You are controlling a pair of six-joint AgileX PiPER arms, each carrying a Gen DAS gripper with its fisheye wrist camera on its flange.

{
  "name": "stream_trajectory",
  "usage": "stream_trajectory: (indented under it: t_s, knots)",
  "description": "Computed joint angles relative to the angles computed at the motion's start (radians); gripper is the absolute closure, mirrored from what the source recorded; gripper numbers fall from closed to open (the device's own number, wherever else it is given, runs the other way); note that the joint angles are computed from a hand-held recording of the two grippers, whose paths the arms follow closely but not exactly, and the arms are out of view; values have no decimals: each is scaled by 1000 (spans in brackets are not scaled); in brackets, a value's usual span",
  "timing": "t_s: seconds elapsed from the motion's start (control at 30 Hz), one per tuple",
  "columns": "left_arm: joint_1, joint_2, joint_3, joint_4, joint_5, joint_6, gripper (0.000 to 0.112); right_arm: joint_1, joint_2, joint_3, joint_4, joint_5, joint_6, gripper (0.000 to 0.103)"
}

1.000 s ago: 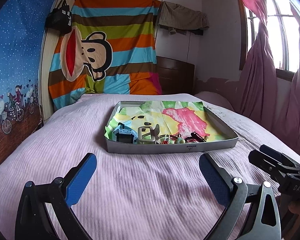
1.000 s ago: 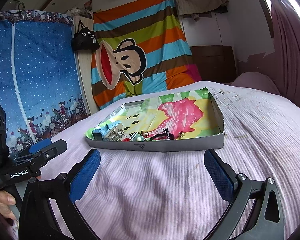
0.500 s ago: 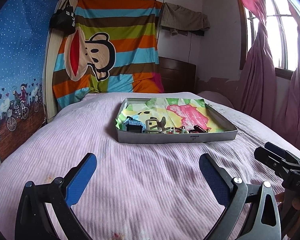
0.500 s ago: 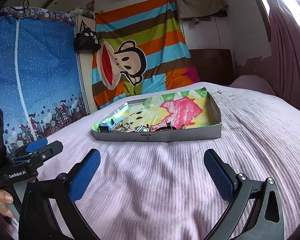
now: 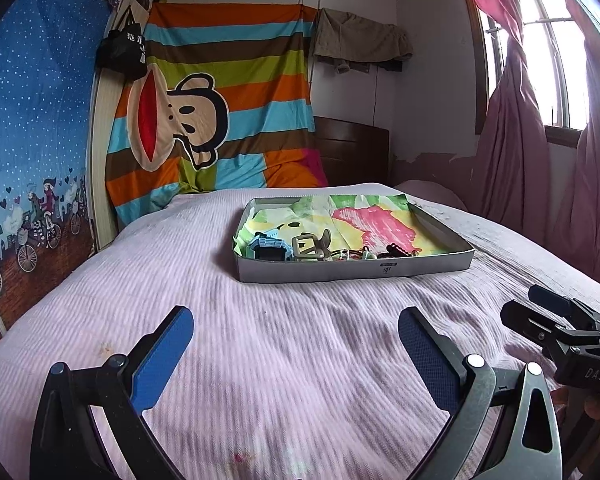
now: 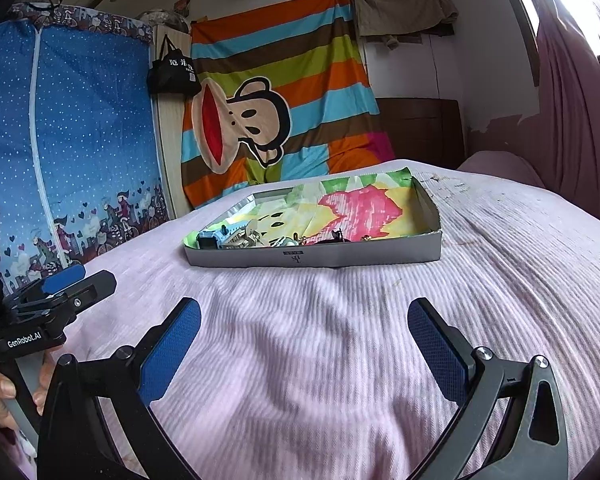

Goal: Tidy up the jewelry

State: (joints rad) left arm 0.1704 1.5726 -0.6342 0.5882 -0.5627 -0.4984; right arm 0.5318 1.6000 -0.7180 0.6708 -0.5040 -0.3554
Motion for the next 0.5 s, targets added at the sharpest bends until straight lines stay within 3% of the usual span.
stream_trajectory:
  t_s: [0.5]
  knots:
    - [31,-21,47,33,-19,-27,9,32,8,14,71,-28,-43,2]
